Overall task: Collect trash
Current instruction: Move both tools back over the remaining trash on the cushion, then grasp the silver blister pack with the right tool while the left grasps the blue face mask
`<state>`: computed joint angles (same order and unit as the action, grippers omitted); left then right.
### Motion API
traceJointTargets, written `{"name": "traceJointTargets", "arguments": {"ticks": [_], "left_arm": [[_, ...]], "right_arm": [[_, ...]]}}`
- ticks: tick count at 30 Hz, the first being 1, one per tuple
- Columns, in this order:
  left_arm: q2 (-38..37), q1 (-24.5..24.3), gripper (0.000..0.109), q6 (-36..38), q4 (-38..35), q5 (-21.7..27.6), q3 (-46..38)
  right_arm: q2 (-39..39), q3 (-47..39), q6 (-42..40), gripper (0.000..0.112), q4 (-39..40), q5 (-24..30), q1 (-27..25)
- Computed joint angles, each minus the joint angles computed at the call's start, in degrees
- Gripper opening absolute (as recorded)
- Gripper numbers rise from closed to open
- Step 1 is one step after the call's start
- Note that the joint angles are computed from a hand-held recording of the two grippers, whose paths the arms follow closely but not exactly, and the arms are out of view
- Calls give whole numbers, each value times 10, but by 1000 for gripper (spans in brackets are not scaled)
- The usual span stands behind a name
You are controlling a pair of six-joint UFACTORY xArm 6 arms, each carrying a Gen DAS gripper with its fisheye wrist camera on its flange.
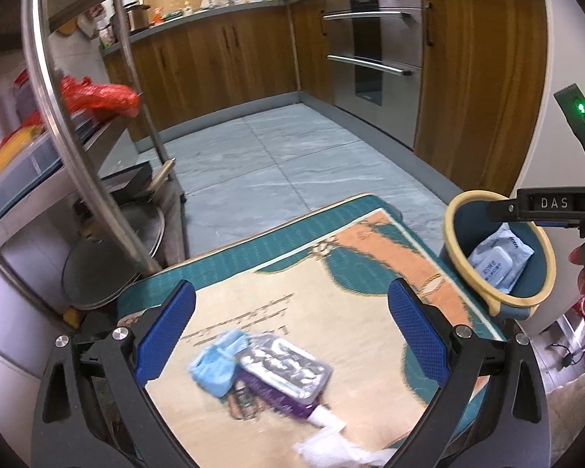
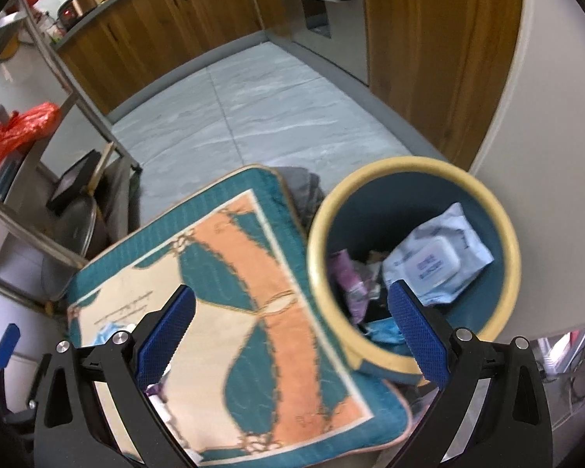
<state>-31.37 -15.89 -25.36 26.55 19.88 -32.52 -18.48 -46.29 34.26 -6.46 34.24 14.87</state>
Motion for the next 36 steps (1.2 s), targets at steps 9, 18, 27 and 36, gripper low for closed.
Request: {"name": "traceJointTargets", "arguments": {"ticks": [9, 18, 27, 36], "left_arm": [[-46, 79, 97, 65, -66, 15, 37], [-50, 165, 97, 105, -126, 51, 50], [-71, 226, 97, 160, -173, 64, 70], [-45, 233, 97, 194, -200, 61, 60]], "right_arm": [[49, -25, -44, 98, 9, -29, 76], [126, -65, -166, 97, 38, -32, 165], [211, -127, -230, 82, 69, -27, 226], [279, -178, -244, 60, 81, 2, 246]]}}
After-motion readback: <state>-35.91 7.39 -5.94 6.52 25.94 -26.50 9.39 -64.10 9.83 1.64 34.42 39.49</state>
